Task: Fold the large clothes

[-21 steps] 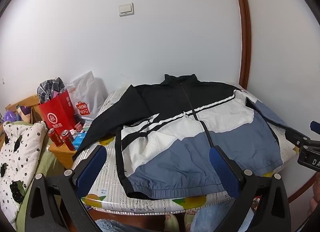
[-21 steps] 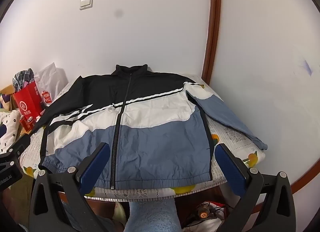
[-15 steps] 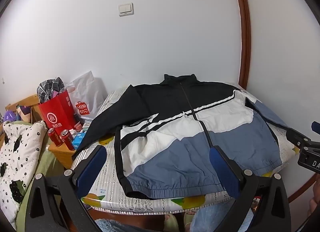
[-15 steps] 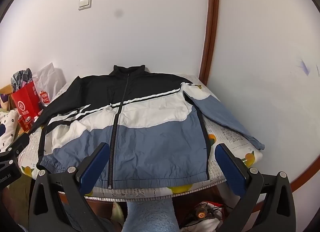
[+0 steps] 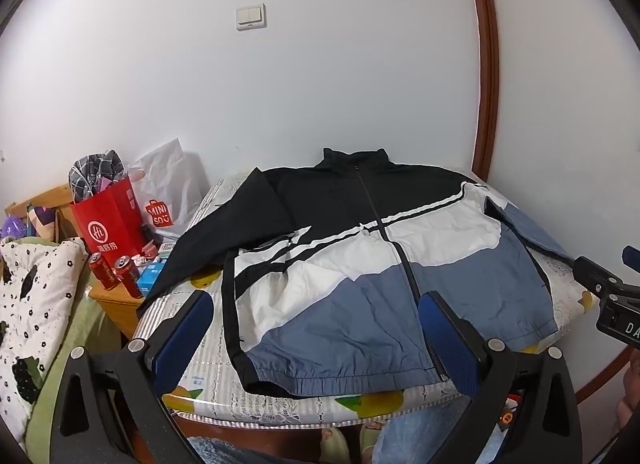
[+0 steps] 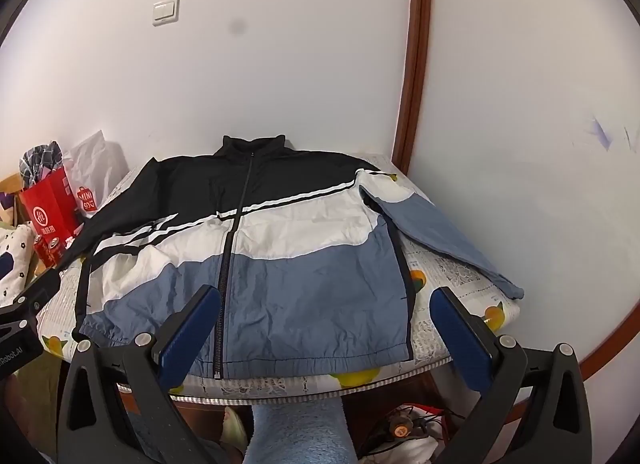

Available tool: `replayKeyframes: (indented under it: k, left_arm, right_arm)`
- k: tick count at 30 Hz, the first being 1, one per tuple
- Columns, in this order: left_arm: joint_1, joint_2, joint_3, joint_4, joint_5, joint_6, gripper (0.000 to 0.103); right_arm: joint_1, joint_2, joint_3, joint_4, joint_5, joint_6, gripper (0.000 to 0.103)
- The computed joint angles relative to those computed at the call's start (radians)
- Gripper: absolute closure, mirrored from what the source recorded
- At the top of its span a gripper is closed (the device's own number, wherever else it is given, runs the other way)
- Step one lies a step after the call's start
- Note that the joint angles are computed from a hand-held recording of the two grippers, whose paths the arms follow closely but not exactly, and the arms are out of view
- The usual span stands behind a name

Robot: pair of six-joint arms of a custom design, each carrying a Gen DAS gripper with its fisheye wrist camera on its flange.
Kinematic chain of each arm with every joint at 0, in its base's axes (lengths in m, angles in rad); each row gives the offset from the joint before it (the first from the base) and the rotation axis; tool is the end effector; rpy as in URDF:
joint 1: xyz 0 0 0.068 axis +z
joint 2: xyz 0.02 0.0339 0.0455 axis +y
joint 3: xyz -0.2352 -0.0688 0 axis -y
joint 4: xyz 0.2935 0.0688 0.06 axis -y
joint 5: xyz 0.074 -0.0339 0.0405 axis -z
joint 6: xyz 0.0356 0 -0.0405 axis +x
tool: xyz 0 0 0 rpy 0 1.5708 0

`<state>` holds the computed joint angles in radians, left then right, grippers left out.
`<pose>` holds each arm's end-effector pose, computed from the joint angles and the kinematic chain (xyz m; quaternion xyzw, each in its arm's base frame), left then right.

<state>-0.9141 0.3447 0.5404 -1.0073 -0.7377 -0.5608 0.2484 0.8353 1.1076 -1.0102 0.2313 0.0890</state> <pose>0.1068 -0.0994 0.2361 0.0207 0.8763 0.0155 0.4810 0.2047 0.0435 0.3515 -0.0258 0.9093 -0.0366 0.4138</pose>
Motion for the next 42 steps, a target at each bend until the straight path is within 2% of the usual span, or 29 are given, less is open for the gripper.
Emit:
replayKeyframes:
  k: [29,42]
  left_arm:
    - [-0.019,0.015,0.006,0.002,-0.015,-0.013,0.0]
    - [-0.04,0.066,0.036,0.013,-0.029,-0.027,0.0]
  right_arm:
    - [0.031,-0.003,0.0,0.008,0.006,0.001,0.0]
    - [0.034,-0.014,-0.01,0.009,0.005,0.003,0.0]
